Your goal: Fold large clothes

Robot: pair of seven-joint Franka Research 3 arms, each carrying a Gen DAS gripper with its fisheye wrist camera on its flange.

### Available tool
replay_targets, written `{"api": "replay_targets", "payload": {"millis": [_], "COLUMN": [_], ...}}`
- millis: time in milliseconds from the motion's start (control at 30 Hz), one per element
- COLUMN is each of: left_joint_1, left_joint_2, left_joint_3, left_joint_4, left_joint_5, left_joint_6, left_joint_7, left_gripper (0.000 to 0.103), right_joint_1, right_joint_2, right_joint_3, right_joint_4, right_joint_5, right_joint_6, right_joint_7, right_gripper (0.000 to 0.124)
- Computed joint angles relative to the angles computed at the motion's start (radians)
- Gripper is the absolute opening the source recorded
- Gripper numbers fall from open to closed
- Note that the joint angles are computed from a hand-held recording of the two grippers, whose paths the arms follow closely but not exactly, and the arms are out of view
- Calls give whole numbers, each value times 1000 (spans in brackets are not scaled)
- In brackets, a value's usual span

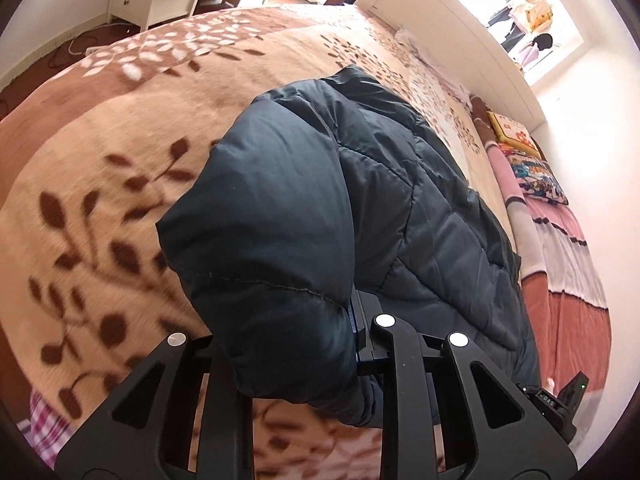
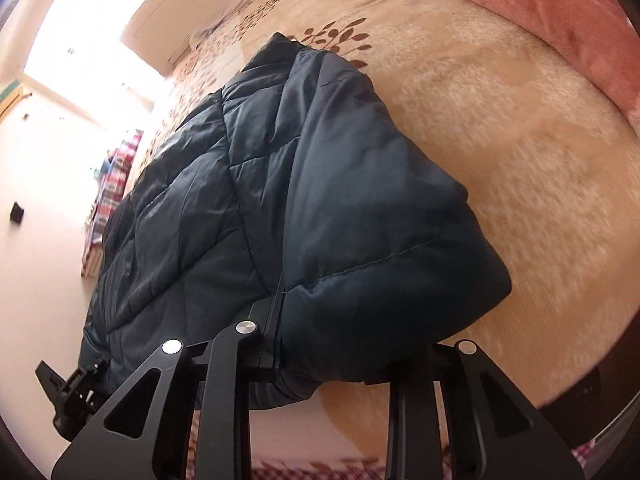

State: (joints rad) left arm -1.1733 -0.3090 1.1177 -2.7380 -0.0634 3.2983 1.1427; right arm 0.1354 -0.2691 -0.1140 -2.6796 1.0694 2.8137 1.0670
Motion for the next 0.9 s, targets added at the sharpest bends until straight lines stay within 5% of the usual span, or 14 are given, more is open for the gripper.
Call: {"api": "replay_targets", "payload": {"millis": [167, 367, 500, 600, 667, 767, 900], "left_joint_1": [246, 360, 314, 304, 289, 225, 264], "left_joint_2": [-94, -154, -165, -173, -188, -249, -289], "left_joint_3": [-209, -315, -269, -255, -232, -145, -167], "left_joint_4": [-118, -186, -188, -188, -188, -196, -218], "left_joint_5": [23, -2, -44, -66, -91, -139, -186], "left_joint_6": [-24, -54, -49, -60, -72, -73, -97], "left_joint_7": [16, 38, 45, 42, 40, 60, 51], "left_gripper": [22, 22, 25, 33, 44, 58, 65], "right_joint_1": [-5, -7, 11, -14, -38, -32, -81], "right_joint_2": [-91, -160, -133, -127, -125, -148, -169], "right_joint_3": [4, -15, -51, -55, -51, -94, -94], "right_joint_4": [-86, -145, -130, -127, -128, -136, -144], "right_joint_5": [-41, -90, -57, -43, -53, 40, 71], "right_joint_6": [-13, -41, -60, -96, -112, -162, -219], "right_joint_7": [36, 85, 71, 110, 150, 86, 85], "right_gripper": [27, 27, 32, 53, 66, 69, 77]}}
